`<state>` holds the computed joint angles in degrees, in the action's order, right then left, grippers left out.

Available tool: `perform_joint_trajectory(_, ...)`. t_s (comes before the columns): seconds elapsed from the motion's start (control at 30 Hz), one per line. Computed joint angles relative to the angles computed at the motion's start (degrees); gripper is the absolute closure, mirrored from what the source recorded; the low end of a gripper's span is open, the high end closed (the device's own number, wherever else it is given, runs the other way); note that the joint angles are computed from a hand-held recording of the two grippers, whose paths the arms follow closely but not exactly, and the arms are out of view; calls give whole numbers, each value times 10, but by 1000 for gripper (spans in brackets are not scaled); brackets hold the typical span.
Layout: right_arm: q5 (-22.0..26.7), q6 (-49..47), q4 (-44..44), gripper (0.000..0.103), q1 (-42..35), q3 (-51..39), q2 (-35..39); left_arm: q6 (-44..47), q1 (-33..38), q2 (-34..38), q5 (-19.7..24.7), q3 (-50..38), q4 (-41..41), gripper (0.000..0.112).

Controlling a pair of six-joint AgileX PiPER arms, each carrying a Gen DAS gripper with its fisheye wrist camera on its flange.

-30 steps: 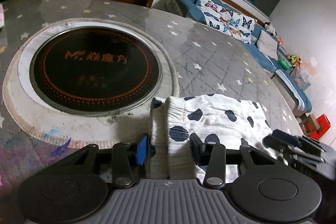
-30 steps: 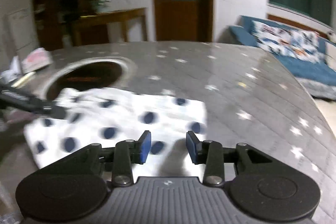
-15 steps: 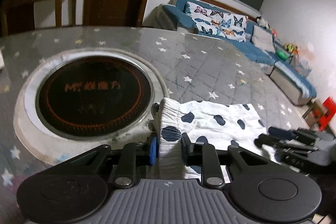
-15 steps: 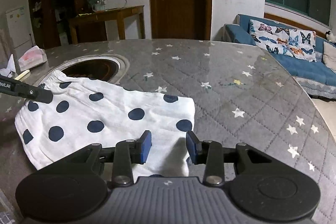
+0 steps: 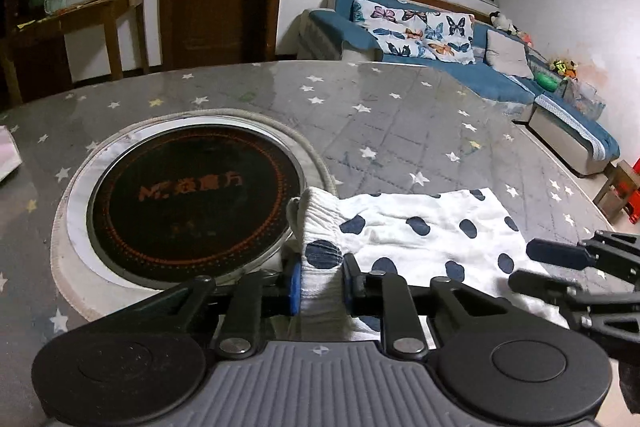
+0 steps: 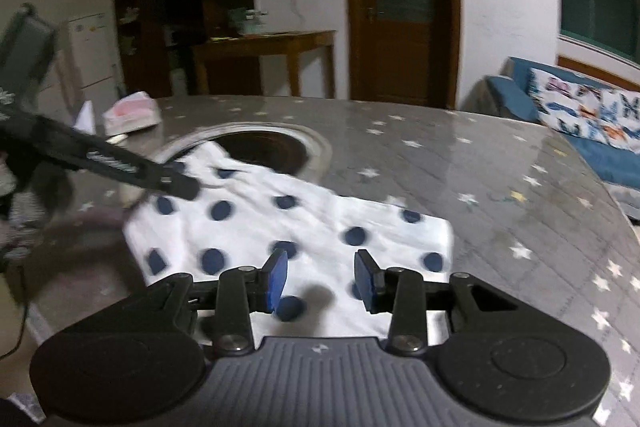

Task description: Fold clothes

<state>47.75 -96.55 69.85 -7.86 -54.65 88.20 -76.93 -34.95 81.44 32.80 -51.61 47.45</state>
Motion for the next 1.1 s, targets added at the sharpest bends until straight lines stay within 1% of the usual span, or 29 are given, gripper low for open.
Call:
perform_joint_trajectory(0.07, 27, -1, -8, 63, 4, -1, -4, 3, 12, -10, -20, 10, -16, 88)
perform_joint_trajectory(0.13, 54, -5, -16, 57, 10, -3, -9, 2, 18, -17, -30, 16, -24, 88)
perform_joint_trajectory(0.17, 68, -7, -19, 56, 14, -4, -12, 3, 21, -20, -35, 19, -29, 89)
perform_joint_trajectory(0.23, 81, -25, -22, 51, 29, 5, -19, 12, 29, -25, -47, 21, -49, 90)
perform_joint_trajectory(0.27, 76, -39, -20, 49, 40, 15, -25, 18, 33, -28, -53, 22, -59, 90)
perform_joint_trajectory(0.3, 62, -54, -17, 47, 56, 24, -32, 24, 37, -31, -61, 23, -70, 90)
perform_joint_trajectory(0.37, 28, -83, -2, 47, 86, 42, -39, 41, 48, -38, -79, 28, -97, 88)
perform_joint_trajectory(0.4, 8, -105, 13, 50, 104, 53, -38, 49, 52, -41, -85, 31, -107, 88)
perform_joint_trajectory(0.43, -9, -120, 30, 57, 116, 59, -36, 54, 55, -45, -89, 34, -115, 88)
perform_joint_trajectory(0.47, -27, -123, 35, 60, 129, 61, -34, 52, 56, -46, -92, 36, -116, 87)
perform_joint_trajectory(0.5, -46, -127, 40, 78, 142, 62, -31, 49, 57, -48, -94, 38, -117, 84)
perform_joint_trajectory(0.53, -52, -120, 40, 92, 139, 56, -31, 45, 58, -51, -96, 41, -114, 78)
perform_joint_trajectory(0.57, -57, -114, 39, 93, 137, 50, -31, 34, 57, -54, -98, 46, -103, 69)
perform_joint_trajectory(0.6, -63, -107, 39, 98, 135, 44, -30, 24, 57, -58, -99, 51, -92, 64)
perform_joint_trajectory(0.63, -69, -100, 38, 99, 132, 38, -30, 14, 58, -61, -101, 55, -82, 60)
perform_joint_trajectory(0.7, -78, -94, 36, 99, 123, 21, -30, 3, 62, -65, -109, 65, -69, 56)
perform_joint_trajectory(0.8, -101, -70, 16, 99, 109, -34, -16, 12, 71, -64, -123, 74, -73, 55)
perform_joint_trajectory(0.83, -115, -65, 12, 100, 108, -57, -9, 18, 72, -62, -126, 75, -77, 54)
perform_joint_trajectory(0.87, -125, -43, -3, 100, 108, -88, 3, 26, 73, -57, -126, 75, -83, 54)
perform_joint_trajectory(0.97, -151, 32, -58, 100, 109, -184, 41, 42, 75, -41, -129, 72, -98, 54)
perform_joint_trajectory(1.03, -187, 115, -140, 100, 125, -272, 75, 41, 74, -31, -129, 69, -98, 54)
perform_joint_trajectory(1.1, -207, 175, -197, 100, 134, -338, 103, 24, 71, -25, -129, 70, -80, 55)
